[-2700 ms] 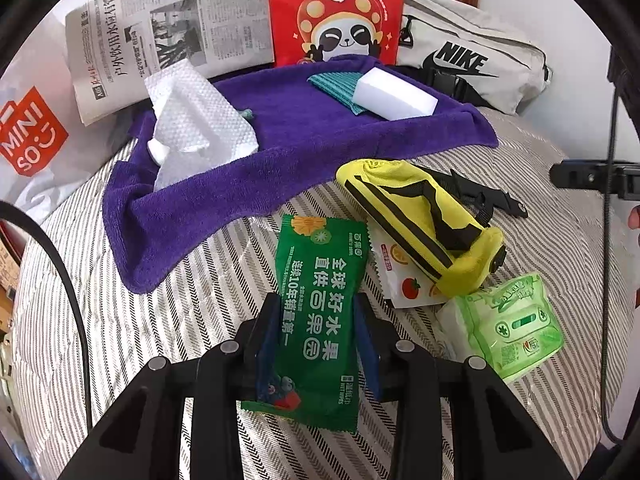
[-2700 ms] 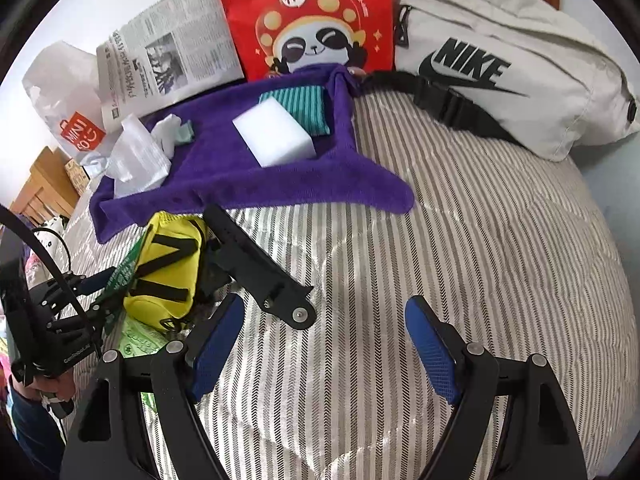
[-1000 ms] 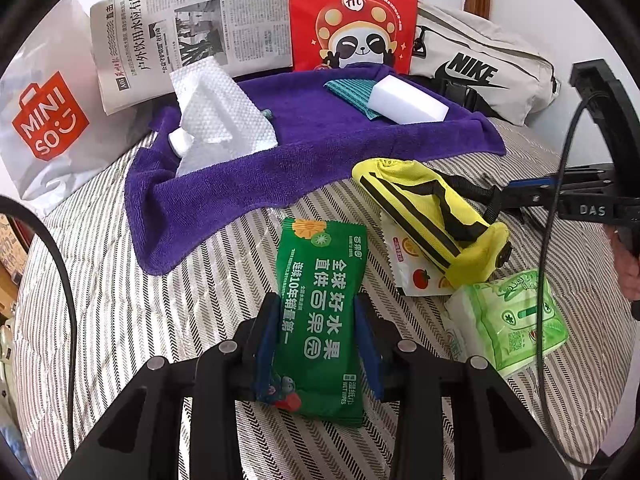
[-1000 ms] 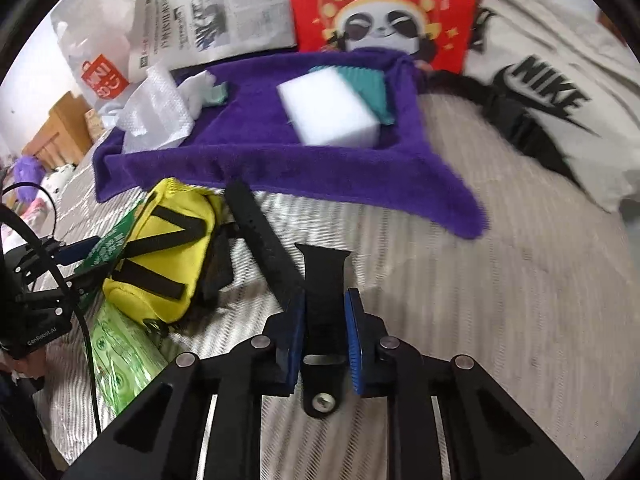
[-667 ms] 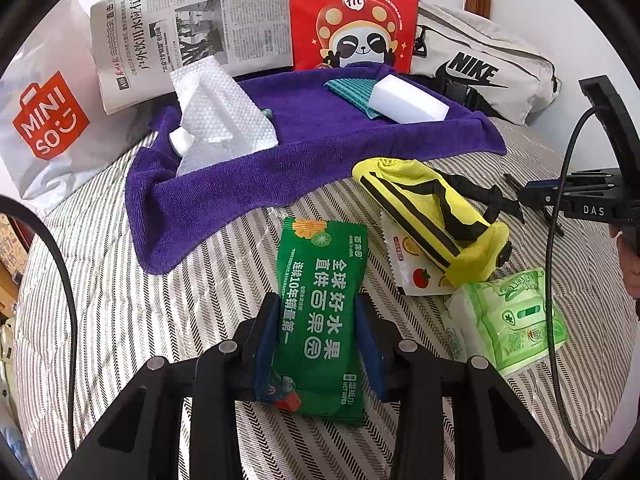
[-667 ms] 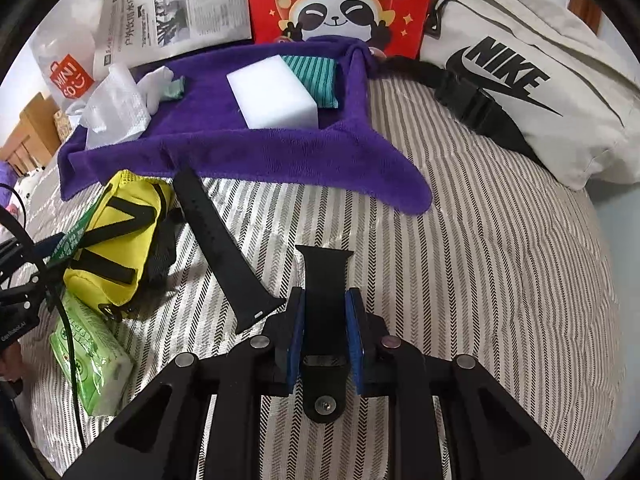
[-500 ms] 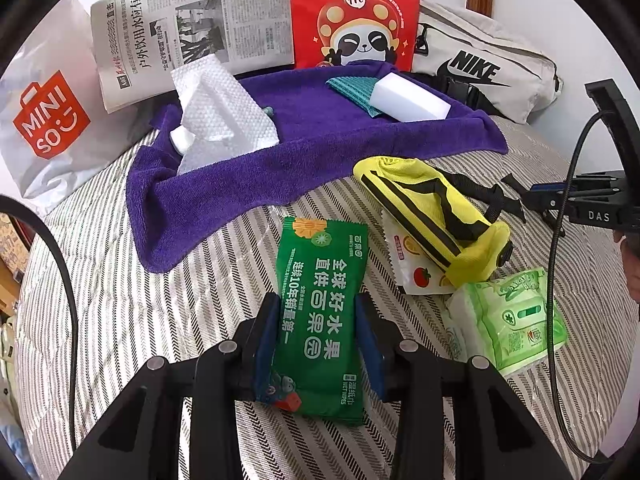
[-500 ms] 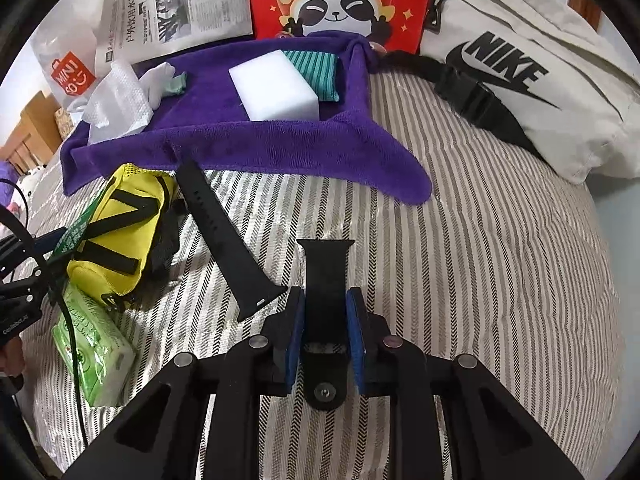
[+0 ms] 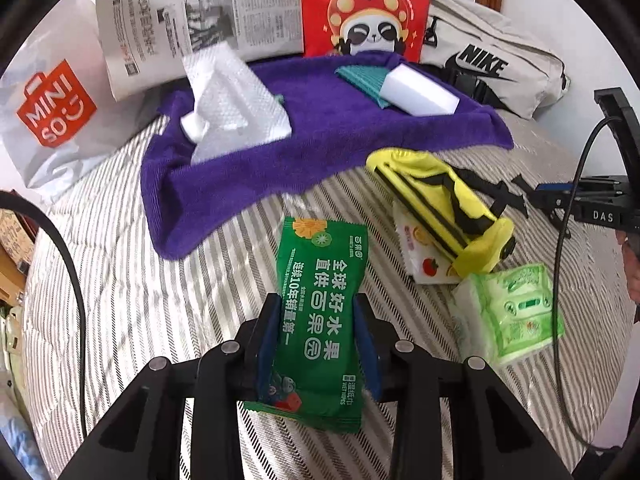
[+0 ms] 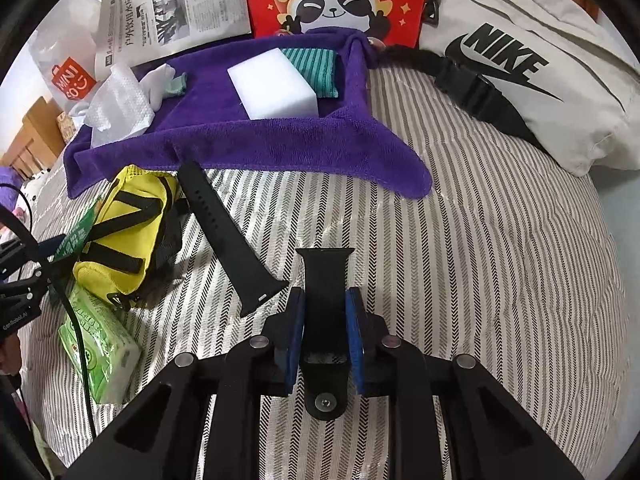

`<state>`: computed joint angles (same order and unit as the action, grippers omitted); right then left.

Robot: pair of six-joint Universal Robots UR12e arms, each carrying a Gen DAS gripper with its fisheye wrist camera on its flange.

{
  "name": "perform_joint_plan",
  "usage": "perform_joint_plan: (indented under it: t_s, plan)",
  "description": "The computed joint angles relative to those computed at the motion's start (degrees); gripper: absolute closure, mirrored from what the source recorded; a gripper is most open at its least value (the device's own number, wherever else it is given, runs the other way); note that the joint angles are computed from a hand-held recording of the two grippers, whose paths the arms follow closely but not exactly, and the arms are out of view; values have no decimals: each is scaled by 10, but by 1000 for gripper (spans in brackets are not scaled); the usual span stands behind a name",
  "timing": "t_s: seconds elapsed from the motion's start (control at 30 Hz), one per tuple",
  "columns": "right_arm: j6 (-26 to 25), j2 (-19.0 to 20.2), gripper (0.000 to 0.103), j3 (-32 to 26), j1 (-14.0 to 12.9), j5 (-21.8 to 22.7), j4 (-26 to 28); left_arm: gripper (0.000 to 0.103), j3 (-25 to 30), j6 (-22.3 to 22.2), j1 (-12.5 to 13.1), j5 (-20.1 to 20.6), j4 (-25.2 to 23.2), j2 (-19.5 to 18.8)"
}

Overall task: Organize soft objects
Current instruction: 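Carry the strap with the right gripper while the left carries the green packet to the towel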

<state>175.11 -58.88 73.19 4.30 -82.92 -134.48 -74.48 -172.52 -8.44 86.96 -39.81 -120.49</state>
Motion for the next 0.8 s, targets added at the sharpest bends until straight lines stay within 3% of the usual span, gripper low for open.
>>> perform_joint_plan:
  t_s: [0.3, 0.43, 0.8]
  plan:
    - [-27, -3, 81, 3, 3, -13, 4, 67, -2, -9, 0, 0, -1, 2]
    - [-18, -2, 82, -1, -2, 6, 12, 68, -5, -33, 1, -7, 14, 0]
    - [-12, -15, 82, 4, -4, 12, 10, 70, -22, -36, 10, -10, 25, 21]
